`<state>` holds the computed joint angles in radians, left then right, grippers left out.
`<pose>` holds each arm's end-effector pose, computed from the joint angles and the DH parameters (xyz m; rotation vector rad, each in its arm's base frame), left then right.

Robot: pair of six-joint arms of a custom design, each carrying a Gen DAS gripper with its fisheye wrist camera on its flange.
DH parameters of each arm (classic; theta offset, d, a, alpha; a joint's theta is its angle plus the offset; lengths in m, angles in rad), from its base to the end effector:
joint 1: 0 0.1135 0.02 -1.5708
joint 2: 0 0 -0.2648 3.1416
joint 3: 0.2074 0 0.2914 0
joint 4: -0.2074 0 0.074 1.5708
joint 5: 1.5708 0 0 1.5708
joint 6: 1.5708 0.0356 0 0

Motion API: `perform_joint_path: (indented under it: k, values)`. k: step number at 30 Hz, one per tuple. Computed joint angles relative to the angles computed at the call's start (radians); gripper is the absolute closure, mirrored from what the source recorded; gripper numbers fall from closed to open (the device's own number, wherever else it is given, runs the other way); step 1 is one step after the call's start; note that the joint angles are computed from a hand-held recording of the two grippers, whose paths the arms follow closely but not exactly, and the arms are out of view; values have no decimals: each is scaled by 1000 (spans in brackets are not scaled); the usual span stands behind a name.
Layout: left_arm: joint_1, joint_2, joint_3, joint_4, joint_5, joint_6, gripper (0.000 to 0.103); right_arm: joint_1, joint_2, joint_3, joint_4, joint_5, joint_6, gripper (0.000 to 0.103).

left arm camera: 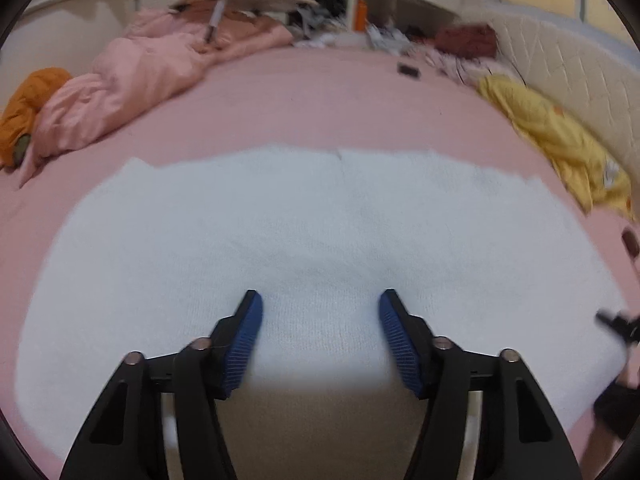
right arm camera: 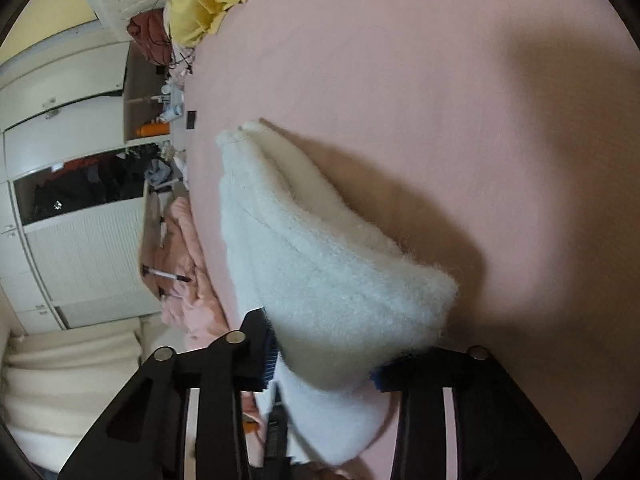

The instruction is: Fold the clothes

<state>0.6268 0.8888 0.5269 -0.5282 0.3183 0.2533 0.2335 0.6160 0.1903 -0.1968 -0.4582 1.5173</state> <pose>0.1757 0.1135 0.1904 -0.3112 2.3808 0.0135 0.1660 0.0557 0.1416 1.2661 2.1970 1.3683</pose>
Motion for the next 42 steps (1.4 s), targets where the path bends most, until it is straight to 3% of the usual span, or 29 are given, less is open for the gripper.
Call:
perform_joint_path:
  k: [4, 7, 11, 14, 17, 20, 22, 23, 27, 31, 34, 36, 38, 39, 42]
  values:
    - [58, 116, 20, 49, -54, 12, 45, 4, -13, -18, 8, 12, 17, 65]
    - [19, 81, -25, 102, -102, 70, 45, 29, -3, -14, 17, 57, 65, 61]
    - [87, 67, -10, 94, -37, 53, 45, 39, -35, -42, 39, 84, 117, 60]
    - [130, 104, -25, 129, -53, 66, 44, 23, -79, -81, 71, 63, 132, 59]
    - [79, 103, 17, 72, -108, 74, 45, 15, -111, -83, 44, 47, 100, 67]
    - [132, 53, 25, 5, 66, 68, 45, 33, -198, -104, 10, 69, 132, 70]
    - [65, 88, -17, 46, -43, 97, 42, 40, -283, -124, -35, 75, 157, 70]
    - [57, 59, -48, 78, -45, 115, 41, 42, -280, -126, -15, 71, 165, 70]
    - [50, 79, -32, 77, -58, 100, 41, 31, -212, -78, -26, 56, 66, 71]
    - [46, 55, -72, 127, -65, 105, 40, 46, -177, -58, -28, 76, 55, 72]
    - [48, 86, -30, 92, -71, 106, 41, 76, -143, -5, -73, 116, 16, 72]
    - [96, 1, -25, 26, -36, 92, 45, 109, -81, 73, -113, 155, -57, 72]
    - [158, -102, -89, 72, -46, 88, 44, 155, 1, 165, -150, 213, -148, 72]
    - [135, -78, -133, 112, -122, 104, 44, 176, 32, 199, -163, 240, -172, 72]
    - [107, -22, -92, 95, -146, 149, 43, 235, 110, 285, -202, 312, -214, 72]
